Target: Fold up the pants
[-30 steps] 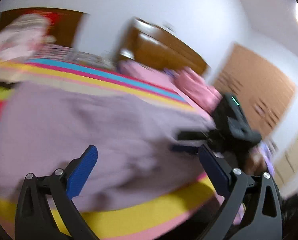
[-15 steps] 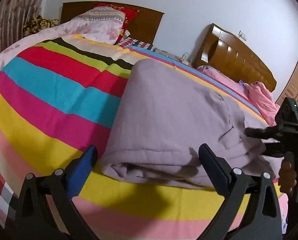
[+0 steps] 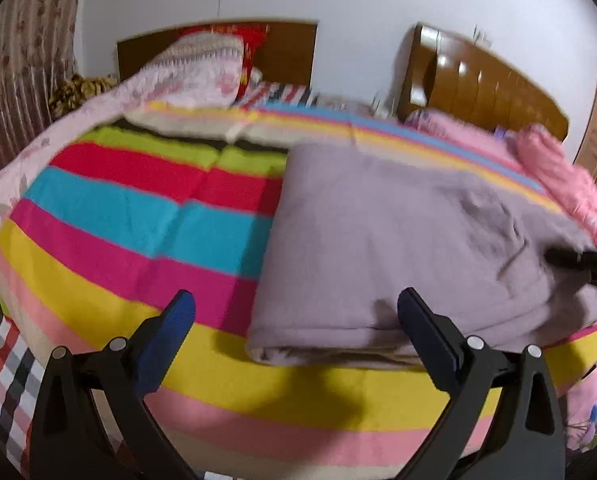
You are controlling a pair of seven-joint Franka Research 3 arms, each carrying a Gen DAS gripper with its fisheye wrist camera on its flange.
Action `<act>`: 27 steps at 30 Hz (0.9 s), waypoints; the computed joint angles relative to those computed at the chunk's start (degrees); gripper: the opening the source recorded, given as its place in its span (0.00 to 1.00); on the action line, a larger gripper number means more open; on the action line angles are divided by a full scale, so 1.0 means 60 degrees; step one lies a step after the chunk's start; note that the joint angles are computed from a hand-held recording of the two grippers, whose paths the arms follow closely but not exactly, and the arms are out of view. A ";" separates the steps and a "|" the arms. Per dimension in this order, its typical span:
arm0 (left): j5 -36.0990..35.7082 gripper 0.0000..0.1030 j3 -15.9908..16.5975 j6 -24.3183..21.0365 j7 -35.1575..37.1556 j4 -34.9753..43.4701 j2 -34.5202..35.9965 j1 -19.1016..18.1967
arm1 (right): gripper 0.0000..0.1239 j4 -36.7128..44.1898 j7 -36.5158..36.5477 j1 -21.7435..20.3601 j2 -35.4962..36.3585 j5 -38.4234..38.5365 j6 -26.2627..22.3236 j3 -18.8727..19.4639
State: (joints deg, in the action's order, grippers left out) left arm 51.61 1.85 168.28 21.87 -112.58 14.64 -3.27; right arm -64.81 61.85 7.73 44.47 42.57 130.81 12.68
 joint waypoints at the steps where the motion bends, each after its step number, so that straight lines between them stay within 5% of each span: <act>1: -0.0249 0.98 -0.0104 -0.0119 0.0195 0.0065 0.0109 0.0057 | 0.12 0.0094 0.0141 -0.0024 0.0236 0.0041 -0.0143 0.0008; 7: 0.0042 0.98 0.0099 -0.0765 -0.0058 0.0073 -0.0138 -0.0246 | 0.14 0.0431 -0.0112 0.0062 0.0348 -0.0311 -0.0393 -0.0115; 9: 0.1564 0.98 0.0337 -0.1027 -0.1393 -0.0075 -0.0588 -0.0543 | 0.36 -0.0184 -0.0209 0.0334 -0.0165 -0.0843 0.0168 -0.0410; 11: 0.2848 0.98 0.0300 -0.1468 -0.2447 -0.0244 -0.1030 -0.0629 | 0.56 -0.1469 -0.0621 0.0533 -0.1055 -0.1080 0.1642 -0.0568; 14: 0.3806 0.98 -0.0011 -0.1958 -0.3008 -0.0488 -0.1424 -0.0499 | 0.56 -0.2884 -0.2413 0.0000 -0.2019 -0.0061 0.3042 0.0222; 15: 0.3947 0.98 -0.0131 -0.1977 -0.3046 -0.0525 -0.1470 -0.0410 | 0.49 -0.3053 -0.2829 -0.0104 -0.2180 0.0347 0.3016 0.0348; 18: 0.4592 0.98 -0.0530 -0.1955 -0.2885 -0.0560 -0.1441 -0.0191 | 0.40 -0.3013 -0.3671 -0.0693 -0.2236 0.1357 0.1271 0.0783; 21: 0.4370 0.98 -0.0899 -0.2549 -0.1975 -0.0280 -0.1068 -0.0162 | 0.38 -0.2364 -0.2344 -0.0175 -0.1660 0.0752 0.0074 0.0104; 27: 0.3535 0.98 -0.0921 -0.2435 -0.0950 0.0128 -0.0388 -0.0164 | 0.28 -0.1268 -0.0489 -0.0113 -0.0794 0.0758 -0.0504 -0.0168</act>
